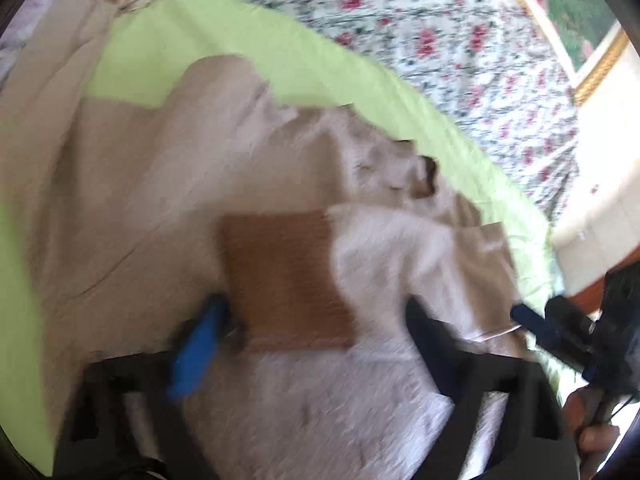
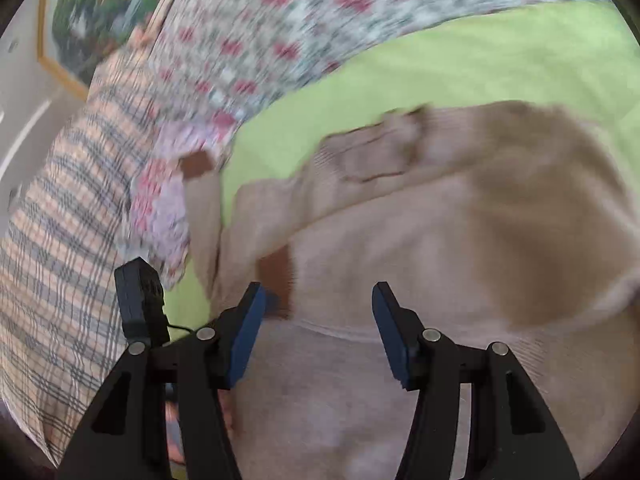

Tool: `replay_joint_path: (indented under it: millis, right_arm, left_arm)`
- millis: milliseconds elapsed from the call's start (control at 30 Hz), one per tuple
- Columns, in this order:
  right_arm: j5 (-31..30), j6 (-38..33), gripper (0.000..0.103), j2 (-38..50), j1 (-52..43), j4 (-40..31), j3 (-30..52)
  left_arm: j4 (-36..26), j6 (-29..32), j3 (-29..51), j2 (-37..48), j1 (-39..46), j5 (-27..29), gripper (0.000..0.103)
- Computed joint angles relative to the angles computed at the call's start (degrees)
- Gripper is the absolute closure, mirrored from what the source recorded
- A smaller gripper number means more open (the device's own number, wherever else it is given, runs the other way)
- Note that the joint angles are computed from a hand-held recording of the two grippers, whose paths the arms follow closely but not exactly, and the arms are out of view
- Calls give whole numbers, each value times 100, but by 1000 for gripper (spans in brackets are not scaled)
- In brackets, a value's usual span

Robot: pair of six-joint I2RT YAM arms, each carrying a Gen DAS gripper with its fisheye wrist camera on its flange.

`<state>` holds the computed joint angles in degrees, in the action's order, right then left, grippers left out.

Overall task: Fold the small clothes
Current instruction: 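Grasp the sweater sleeve cuff with the right gripper and fold it across the body, then release the folded sleeve with the right gripper and withdraw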

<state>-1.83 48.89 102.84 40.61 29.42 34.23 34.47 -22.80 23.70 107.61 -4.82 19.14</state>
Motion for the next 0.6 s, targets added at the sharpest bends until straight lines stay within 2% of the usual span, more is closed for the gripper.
replay_joint_path:
  millis: [33,67,167,233,300,367,467,567,600]
  right_arm:
    - [202,133,46,-275,-45,108,-392]
    - [369,243,46,-495,-77,164,-687]
    - [675,340,46,-1087,-274,344,-1490]
    - [863,171,46,-1570,-566,-54,-1852]
    - [796,-27,46,-1746,-1051,-391,-1985]
    - [472,-264,46,-1531,-1587,-314,-1939]
    - [102,-669,46,-918,-2115,-328,-1487]
    - [-51,-1013,45,-106,-2289,-521,-725]
    - [-143,-1134,41,238,-2335,-713,-368]
  left_arm:
    - [-131,70,153,65,-46,114,76]
    - [-257,160,280,131,-100,278,99]
    - [-410,370,47,-503,-221,-8,99]
    - [-471,606,-246,-1081,9,-198,99]
    - [-638,838,-181,-981,398,-143,100]
    - [-864,964,-1,-695,743,-91,100]
    - [-680,924,-39,-491,1003,150,100]
    - [-619,890,-116,-591,750,-142,100]
    - [-644,870,-125,-633,701,-186,100]
